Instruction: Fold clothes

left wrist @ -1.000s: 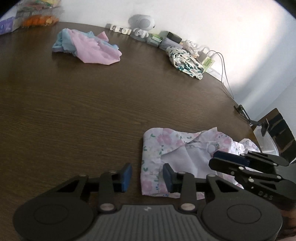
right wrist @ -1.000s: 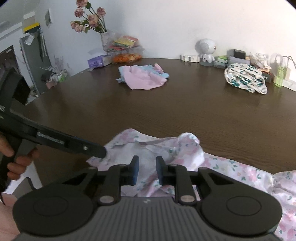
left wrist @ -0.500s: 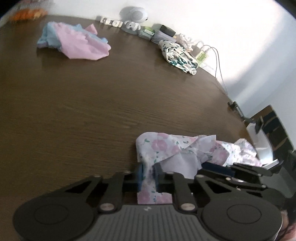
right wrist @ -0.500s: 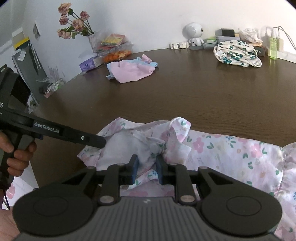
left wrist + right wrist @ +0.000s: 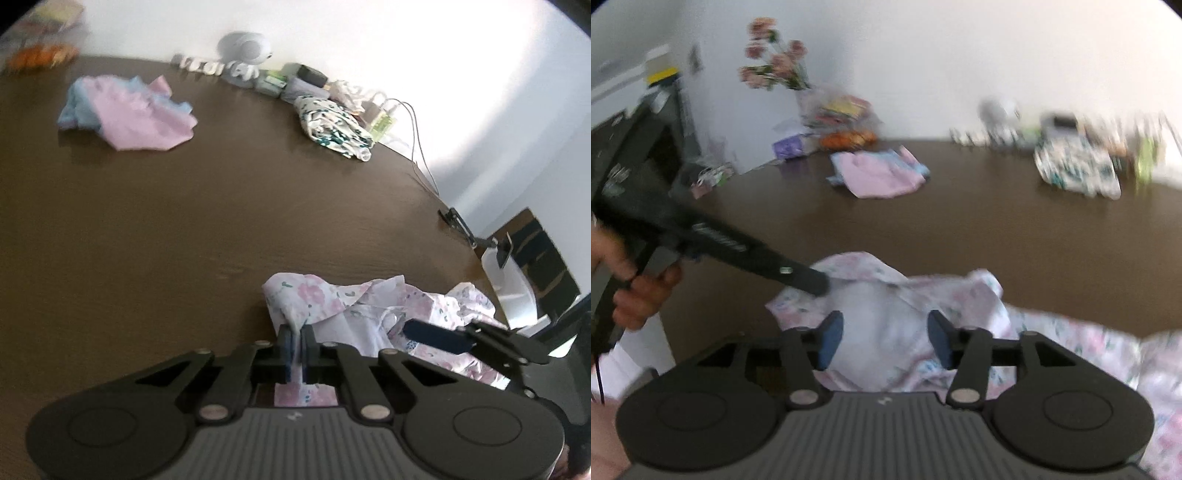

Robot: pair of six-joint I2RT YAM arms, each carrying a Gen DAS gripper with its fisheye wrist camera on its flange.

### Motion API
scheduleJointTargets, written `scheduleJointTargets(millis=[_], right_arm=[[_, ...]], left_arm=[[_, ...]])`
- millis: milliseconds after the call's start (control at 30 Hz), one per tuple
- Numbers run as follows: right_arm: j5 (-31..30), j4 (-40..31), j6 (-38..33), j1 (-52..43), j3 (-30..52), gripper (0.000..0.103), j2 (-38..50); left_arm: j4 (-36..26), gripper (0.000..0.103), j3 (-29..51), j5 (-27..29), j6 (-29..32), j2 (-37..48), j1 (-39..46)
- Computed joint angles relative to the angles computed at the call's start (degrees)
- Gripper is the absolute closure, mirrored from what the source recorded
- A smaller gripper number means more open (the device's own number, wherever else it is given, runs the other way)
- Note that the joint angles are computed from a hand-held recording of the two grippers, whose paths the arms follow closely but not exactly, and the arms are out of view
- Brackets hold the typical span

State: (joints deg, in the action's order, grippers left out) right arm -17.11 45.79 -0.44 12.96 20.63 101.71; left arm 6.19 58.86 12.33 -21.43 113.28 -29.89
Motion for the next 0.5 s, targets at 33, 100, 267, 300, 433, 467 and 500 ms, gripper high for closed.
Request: scheduleJointTargets(millis=[33,100,267,300,433,467,500], right_arm=[[0.54,-0.38,-0.93,0.92,-0.29,0.040,-1.09],[1.68,-1.48,-2.67,2.73,-0.34,0.038,-2.68],[9.02,-1.72,-3.61,9.22,0.93,0.038,-1.41],[11.50,-1.44,-3.54,10.99,1.20,0.038,-0.58],[22.33,2.23,-4.85,17.85,2.31,0.038,4.45],[25.89,2.72,-5.28,19.68,2.91,0.038,5.82],[29.27,3.14,-5.89,21.42,3.52,0.038,7.12]], left_arm=[[-1.00,0.100,0.58,-0.64,0.80,-0.33,-0.48],[-3.05,0.100,1.89,-2.26,2.28,-0.94,-1.66],[-5.74,0.100,3.94,-5.46,4.76,-2.17,-3.94],[-6.09,0.100,4.22,-5.85,4.97,-2.31,-4.21],[-6.93,0.100,4.84,-6.52,4.86,-2.60,-4.83],[-7.02,0.100,4.85,-6.48,4.97,-2.73,-4.96],[-7.08,0.100,4.84,-6.41,5.09,-2.89,-5.09]])
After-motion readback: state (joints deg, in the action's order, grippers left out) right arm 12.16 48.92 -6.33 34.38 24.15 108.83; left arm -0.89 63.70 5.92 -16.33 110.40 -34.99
